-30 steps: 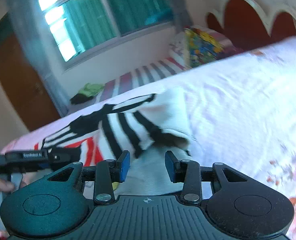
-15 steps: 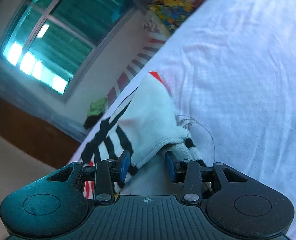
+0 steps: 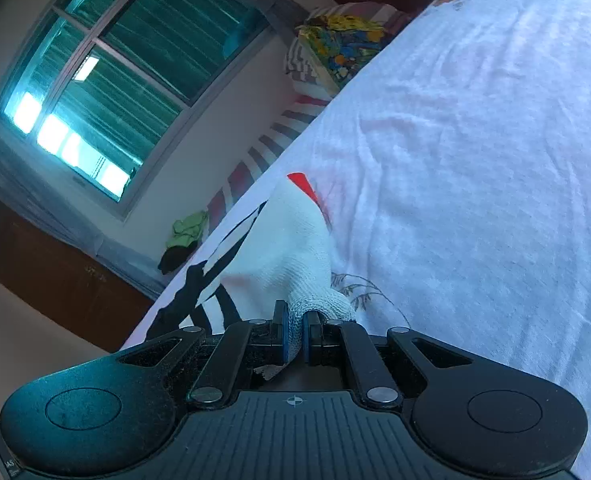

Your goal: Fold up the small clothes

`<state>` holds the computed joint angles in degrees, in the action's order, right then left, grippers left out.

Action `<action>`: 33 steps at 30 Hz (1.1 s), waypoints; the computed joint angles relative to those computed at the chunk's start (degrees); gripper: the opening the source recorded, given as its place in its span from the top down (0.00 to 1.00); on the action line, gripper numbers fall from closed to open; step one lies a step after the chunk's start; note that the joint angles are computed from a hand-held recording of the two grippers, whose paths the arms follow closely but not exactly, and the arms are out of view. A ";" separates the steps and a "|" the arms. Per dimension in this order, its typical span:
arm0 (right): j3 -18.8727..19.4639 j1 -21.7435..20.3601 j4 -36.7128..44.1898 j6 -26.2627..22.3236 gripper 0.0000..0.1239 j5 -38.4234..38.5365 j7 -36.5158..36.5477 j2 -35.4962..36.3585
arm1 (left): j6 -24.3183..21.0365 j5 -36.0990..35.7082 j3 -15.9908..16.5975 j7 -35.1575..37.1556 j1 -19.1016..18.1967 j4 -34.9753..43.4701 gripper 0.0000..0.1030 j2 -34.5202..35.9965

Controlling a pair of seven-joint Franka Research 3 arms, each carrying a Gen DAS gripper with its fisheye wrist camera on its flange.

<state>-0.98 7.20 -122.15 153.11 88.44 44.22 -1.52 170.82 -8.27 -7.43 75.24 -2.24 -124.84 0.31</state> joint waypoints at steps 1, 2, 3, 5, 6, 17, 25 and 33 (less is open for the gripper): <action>0.27 0.18 0.23 0.83 0.96 -3.68 2.60 0.73 | -3.11 7.69 0.39 -5.17 0.16 1.01 0.94 0.43; 0.52 0.38 0.51 1.17 0.97 -7.23 4.48 1.80 | -4.10 11.36 0.47 -7.59 0.18 1.36 0.93 0.92; 0.81 0.51 0.63 1.80 0.97 -6.78 3.31 1.95 | -4.28 14.29 0.62 -10.02 0.18 1.49 0.91 1.00; 0.83 0.47 0.34 1.51 0.96 -13.43 6.85 0.98 | -8.72 24.72 0.96 -16.47 -0.12 3.87 0.75 1.24; 0.64 0.31 0.05 0.46 0.93 -16.99 8.67 0.22 | -10.75 30.58 1.13 -20.46 -0.31 4.71 0.69 1.23; 0.03 3.09 7.73 3.66 0.85 -16.33 -14.72 3.34 | -4.91 57.45 -0.99 -40.60 -1.53 10.75 0.36 4.72; 5.33 -0.32 18.03 5.08 0.88 -27.73 -14.06 16.49 | -10.28 48.86 1.49 -30.58 -7.61 19.68 0.33 14.66; 7.80 -4.83 26.21 2.99 1.00 -25.10 -13.40 22.55 | -13.73 60.70 3.09 -42.33 -9.36 18.10 0.35 11.24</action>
